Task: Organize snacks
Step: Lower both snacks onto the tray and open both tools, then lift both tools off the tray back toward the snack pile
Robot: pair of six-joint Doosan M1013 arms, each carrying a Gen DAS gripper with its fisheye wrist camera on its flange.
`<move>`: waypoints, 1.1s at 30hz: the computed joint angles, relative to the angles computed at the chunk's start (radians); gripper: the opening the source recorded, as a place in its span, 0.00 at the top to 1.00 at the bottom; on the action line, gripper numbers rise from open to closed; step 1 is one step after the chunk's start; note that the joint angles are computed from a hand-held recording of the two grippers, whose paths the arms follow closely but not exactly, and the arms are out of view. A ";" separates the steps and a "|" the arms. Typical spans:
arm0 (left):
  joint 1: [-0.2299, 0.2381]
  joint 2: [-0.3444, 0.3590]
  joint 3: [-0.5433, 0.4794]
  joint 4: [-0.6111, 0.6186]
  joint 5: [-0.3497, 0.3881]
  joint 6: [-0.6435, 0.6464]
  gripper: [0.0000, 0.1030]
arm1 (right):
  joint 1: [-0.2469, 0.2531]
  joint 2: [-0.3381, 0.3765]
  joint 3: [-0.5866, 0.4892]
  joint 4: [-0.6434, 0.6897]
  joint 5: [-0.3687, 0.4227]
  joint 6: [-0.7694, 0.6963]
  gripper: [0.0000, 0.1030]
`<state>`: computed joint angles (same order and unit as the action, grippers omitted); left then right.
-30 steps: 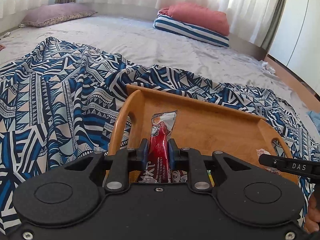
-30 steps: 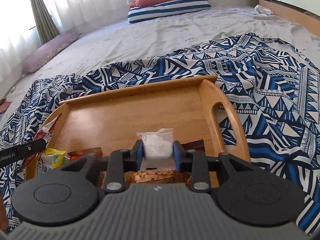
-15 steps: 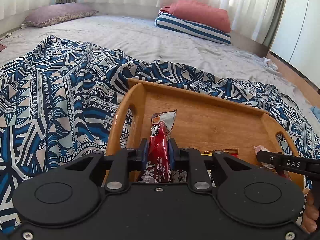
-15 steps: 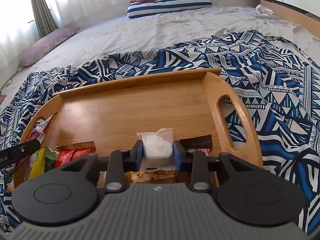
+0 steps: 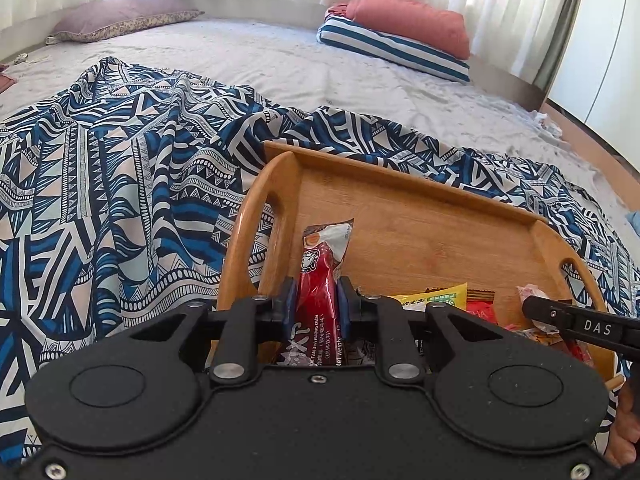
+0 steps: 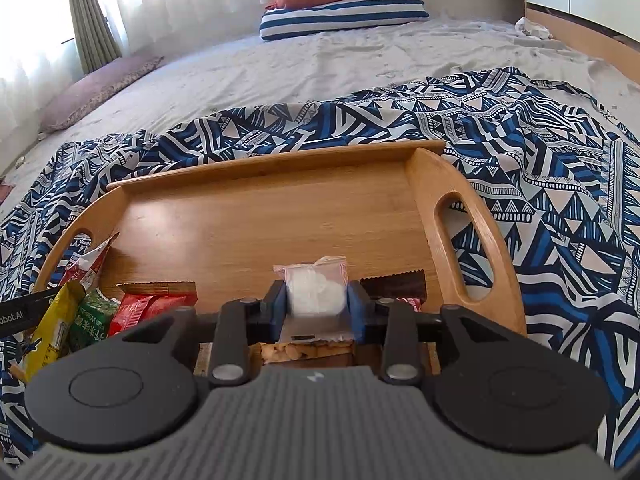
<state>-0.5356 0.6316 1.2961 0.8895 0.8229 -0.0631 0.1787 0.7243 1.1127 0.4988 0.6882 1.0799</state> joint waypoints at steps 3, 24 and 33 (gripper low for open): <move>0.000 0.001 -0.002 -0.004 0.003 0.005 0.80 | 0.000 0.000 0.000 0.000 0.000 0.000 0.57; -0.045 -0.092 0.100 0.167 -0.048 -0.094 0.10 | -0.020 -0.086 0.095 0.144 -0.080 -0.212 0.13; -0.096 -0.150 0.186 0.252 -0.065 -0.128 0.02 | -0.049 -0.168 0.226 0.348 -0.098 -0.466 0.05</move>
<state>-0.6312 0.4818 1.4826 1.1410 0.7581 -0.1913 0.1297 0.5562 1.3392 0.8463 0.5899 0.6140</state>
